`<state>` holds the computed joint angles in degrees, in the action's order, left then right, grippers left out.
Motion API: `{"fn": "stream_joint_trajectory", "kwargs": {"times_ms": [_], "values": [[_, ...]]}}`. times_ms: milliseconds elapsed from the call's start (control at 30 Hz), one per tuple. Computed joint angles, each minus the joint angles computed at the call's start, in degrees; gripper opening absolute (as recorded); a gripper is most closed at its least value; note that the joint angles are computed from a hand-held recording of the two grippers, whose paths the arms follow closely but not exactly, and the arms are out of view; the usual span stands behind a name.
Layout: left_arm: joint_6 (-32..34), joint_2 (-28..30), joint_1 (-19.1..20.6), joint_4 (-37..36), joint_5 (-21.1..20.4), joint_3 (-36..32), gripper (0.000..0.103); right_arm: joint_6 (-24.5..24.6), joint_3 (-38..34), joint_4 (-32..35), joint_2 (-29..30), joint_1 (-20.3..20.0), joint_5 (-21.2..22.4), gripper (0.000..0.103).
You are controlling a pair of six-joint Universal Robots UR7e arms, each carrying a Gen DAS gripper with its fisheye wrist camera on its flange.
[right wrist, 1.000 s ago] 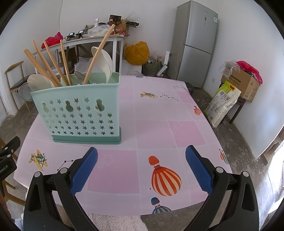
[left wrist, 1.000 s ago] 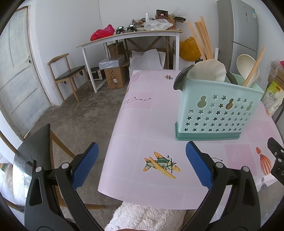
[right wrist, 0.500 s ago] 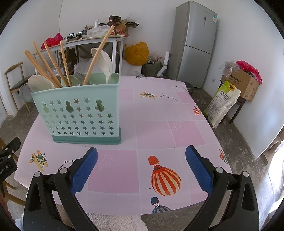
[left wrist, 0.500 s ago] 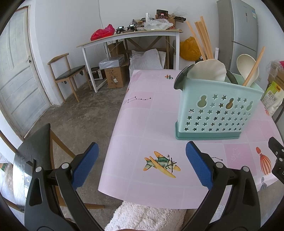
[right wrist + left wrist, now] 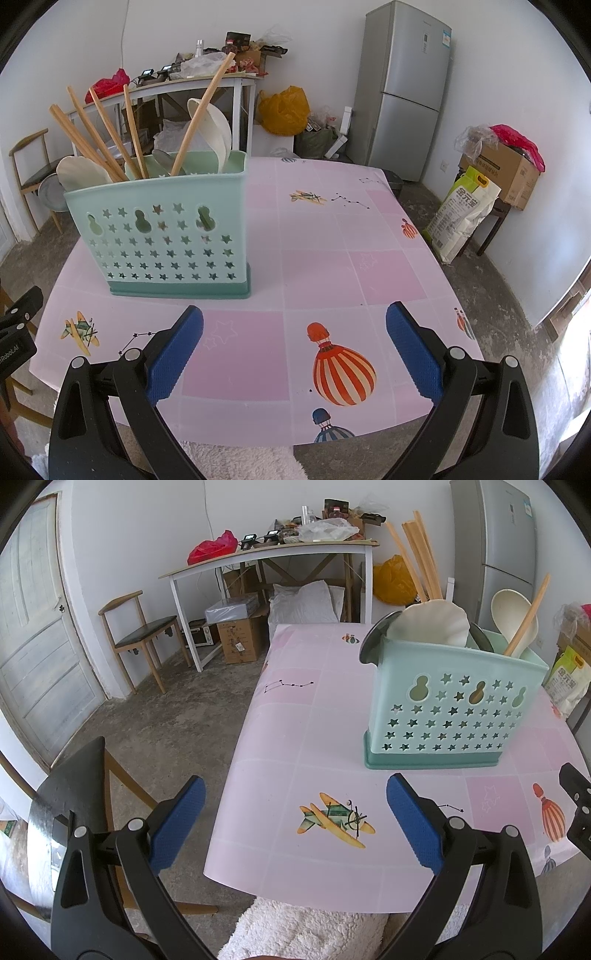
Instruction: Organize utensils
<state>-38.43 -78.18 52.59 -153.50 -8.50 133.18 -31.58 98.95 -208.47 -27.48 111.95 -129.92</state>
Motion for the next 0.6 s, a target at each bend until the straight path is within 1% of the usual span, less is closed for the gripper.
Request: {"fn": "stream_joint_trajectory", "kwargs": {"times_ms": [367,600], "values": [[0.34,-0.1,0.06,-0.15,-0.09,-0.1,0.095,-0.03,0.2,-0.32,-0.03,-0.1,0.18,0.096],[-0.95,-0.46,0.04,0.79,-0.15,0.54,0.095,0.09,0.25,-0.24,-0.06,-0.13,0.18,0.096]]}}
